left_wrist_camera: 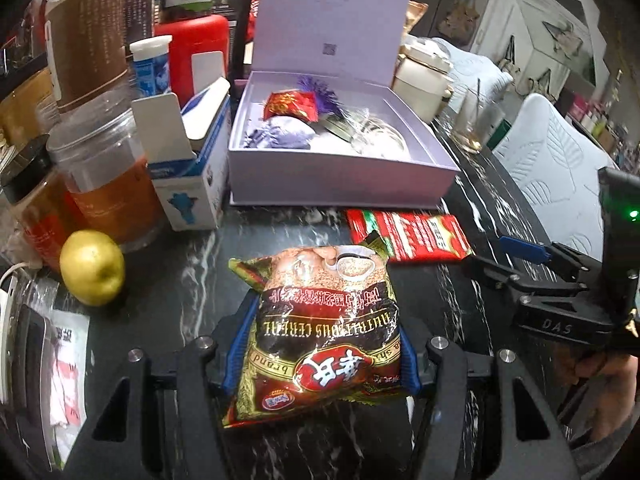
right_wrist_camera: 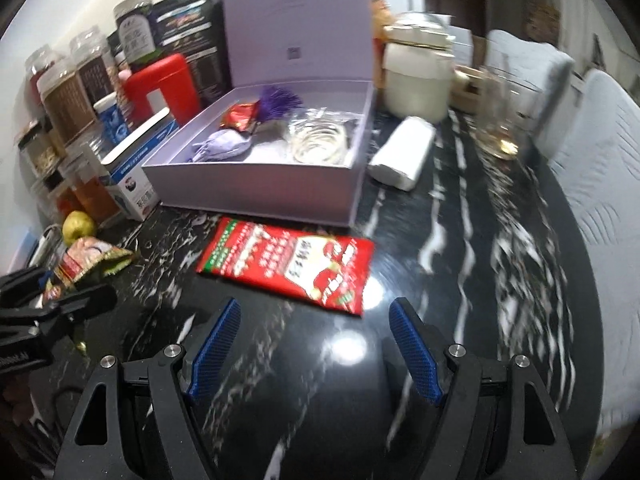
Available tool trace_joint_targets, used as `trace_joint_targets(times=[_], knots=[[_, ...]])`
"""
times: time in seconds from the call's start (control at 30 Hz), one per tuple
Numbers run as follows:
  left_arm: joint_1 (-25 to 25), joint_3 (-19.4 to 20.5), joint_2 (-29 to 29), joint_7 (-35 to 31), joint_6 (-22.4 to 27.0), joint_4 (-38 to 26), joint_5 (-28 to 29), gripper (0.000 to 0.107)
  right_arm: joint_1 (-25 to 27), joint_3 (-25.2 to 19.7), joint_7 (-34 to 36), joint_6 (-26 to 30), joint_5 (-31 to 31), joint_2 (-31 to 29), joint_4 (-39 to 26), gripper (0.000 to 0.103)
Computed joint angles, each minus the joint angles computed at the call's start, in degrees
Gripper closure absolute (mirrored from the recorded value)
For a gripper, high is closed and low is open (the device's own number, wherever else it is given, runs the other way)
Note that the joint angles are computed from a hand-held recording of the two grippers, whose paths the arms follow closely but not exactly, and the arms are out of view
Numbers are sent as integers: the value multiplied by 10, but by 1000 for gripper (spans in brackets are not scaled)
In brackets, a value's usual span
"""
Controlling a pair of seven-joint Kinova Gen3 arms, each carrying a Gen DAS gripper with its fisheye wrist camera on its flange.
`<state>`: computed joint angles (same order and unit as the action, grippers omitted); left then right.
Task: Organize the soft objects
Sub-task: 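Lift the cereal packet with the left gripper while the right gripper grasps the red-green snack packet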
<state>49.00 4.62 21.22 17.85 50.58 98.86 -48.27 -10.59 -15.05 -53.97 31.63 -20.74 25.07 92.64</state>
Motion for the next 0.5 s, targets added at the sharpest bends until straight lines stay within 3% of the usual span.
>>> trace_joint_targets(times=[0.5], knots=[[-31,-17,10,-41,-50,-9,33,49,2,-34,186,121,9,103,-150,17]])
